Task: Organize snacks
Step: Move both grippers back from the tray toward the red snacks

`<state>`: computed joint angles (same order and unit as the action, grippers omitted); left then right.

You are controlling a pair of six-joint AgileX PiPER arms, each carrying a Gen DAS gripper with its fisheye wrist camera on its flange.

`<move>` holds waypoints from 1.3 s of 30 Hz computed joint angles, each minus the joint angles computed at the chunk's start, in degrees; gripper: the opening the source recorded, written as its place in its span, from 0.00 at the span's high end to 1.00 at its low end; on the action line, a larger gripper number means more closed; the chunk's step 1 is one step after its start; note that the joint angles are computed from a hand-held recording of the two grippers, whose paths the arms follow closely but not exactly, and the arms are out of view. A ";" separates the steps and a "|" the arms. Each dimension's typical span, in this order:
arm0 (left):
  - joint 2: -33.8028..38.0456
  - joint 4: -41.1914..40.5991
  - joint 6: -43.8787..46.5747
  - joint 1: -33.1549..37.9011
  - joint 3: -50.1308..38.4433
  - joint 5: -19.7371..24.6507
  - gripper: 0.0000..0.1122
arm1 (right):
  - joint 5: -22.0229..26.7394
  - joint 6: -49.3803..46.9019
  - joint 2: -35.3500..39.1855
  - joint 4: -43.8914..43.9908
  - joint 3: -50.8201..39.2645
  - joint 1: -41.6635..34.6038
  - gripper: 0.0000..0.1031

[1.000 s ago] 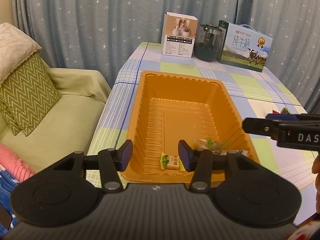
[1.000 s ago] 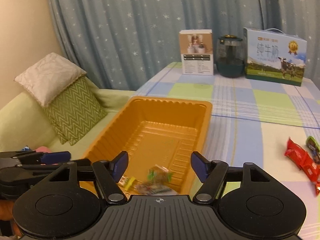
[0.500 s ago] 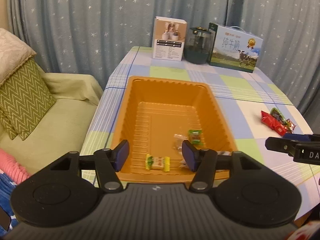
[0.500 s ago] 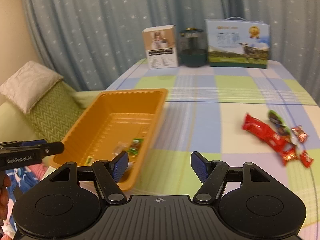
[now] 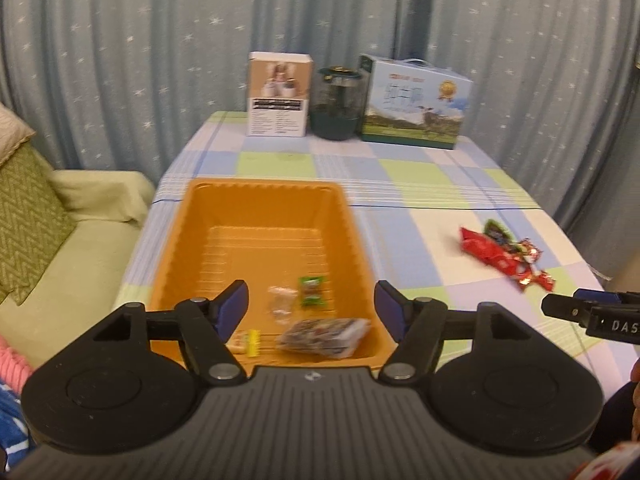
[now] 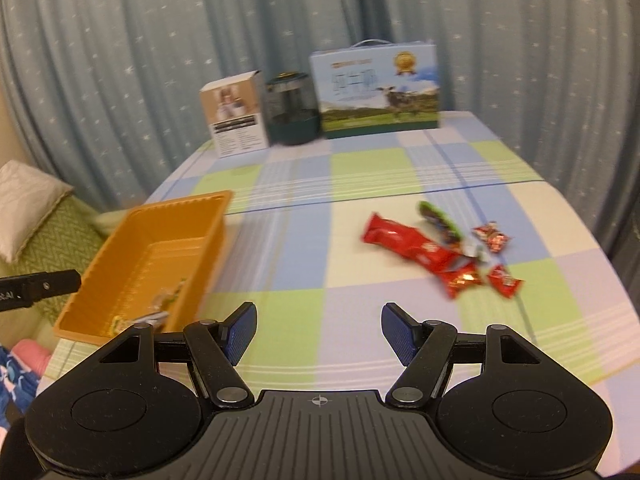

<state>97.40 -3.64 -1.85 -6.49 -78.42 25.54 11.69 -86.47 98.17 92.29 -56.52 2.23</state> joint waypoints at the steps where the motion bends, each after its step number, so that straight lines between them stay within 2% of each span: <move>1: 0.19 0.46 -0.39 -0.87 -0.42 0.14 0.38 | -0.01 -1.26 -0.54 0.87 0.69 -0.76 0.33; 5: 1.57 0.99 -1.11 -4.38 -2.59 0.75 0.36 | 0.58 -6.38 -2.08 4.90 3.12 -4.43 0.33; 10: 3.98 0.93 -0.98 -8.65 -5.31 1.37 0.35 | 1.81 -7.70 -2.47 5.38 4.05 -9.21 0.33; 15: 7.31 0.22 -0.40 -11.99 -8.98 2.01 0.34 | 3.21 -6.75 -1.93 3.05 3.45 -13.59 0.33; 23: 15.25 -4.48 4.06 -15.89 -18.57 3.86 0.34 | 6.00 -2.39 -0.15 -5.71 -1.00 -19.42 0.33; 30: 23.58 -10.90 10.02 -18.06 -28.24 4.93 0.35 | 8.77 2.67 5.14 -16.12 -9.04 -22.94 0.33; 39: 37.39 -11.79 12.02 -19.55 -45.64 12.33 0.46 | 12.67 -0.72 16.38 -20.86 -19.53 -24.24 0.34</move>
